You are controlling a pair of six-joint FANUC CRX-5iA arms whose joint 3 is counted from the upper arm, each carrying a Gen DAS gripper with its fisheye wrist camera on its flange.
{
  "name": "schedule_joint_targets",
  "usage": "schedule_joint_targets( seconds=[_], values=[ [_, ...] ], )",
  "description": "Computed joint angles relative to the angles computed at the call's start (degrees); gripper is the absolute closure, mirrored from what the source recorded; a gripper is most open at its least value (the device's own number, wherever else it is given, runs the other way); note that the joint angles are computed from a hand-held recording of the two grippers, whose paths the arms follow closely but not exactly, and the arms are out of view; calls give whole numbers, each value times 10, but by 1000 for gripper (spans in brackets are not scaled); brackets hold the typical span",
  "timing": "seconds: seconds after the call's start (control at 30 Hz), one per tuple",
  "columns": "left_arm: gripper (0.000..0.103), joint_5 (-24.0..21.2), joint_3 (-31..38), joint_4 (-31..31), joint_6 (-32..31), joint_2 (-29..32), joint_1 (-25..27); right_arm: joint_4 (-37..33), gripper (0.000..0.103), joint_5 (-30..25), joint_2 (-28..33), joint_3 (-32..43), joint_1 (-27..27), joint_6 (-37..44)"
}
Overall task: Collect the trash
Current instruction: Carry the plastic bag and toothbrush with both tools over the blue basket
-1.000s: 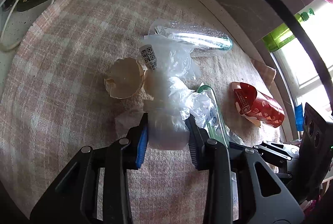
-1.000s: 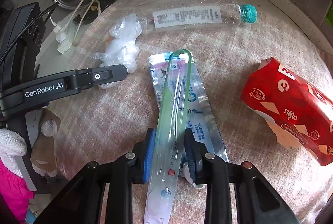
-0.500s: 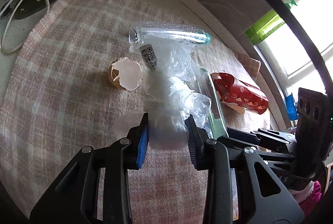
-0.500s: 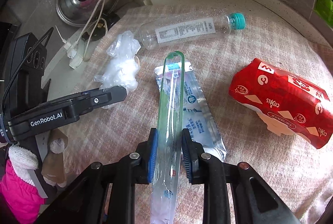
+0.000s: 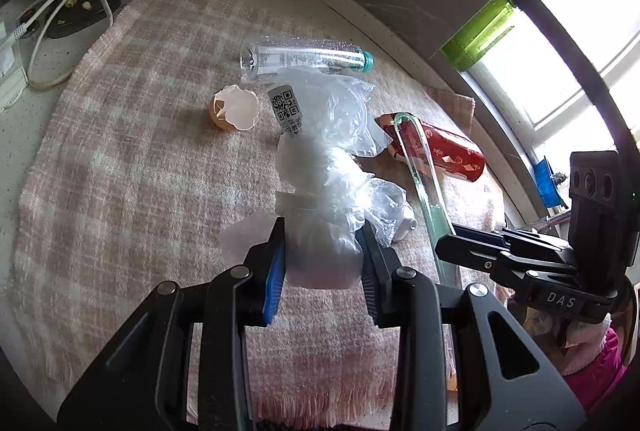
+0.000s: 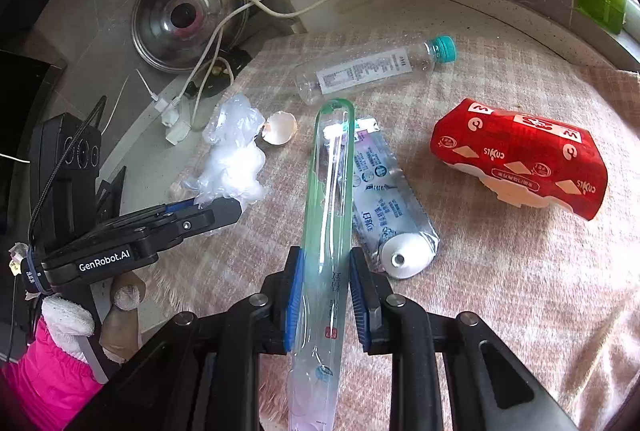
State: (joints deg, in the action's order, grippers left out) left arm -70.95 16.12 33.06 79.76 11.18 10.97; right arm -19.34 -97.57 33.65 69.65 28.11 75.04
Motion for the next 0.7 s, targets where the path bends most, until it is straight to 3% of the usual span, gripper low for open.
schedule_joint_targets(
  seconds=[0.37, 0.7],
  values=[
    [70, -5, -98, -10, -18, -98, 31, -21, 81, 64, -126, -167, 1, 7],
    [70, -32, -200, -6, -36, -194, 74, -52, 81, 81, -220, -288, 19, -3]
  ],
)
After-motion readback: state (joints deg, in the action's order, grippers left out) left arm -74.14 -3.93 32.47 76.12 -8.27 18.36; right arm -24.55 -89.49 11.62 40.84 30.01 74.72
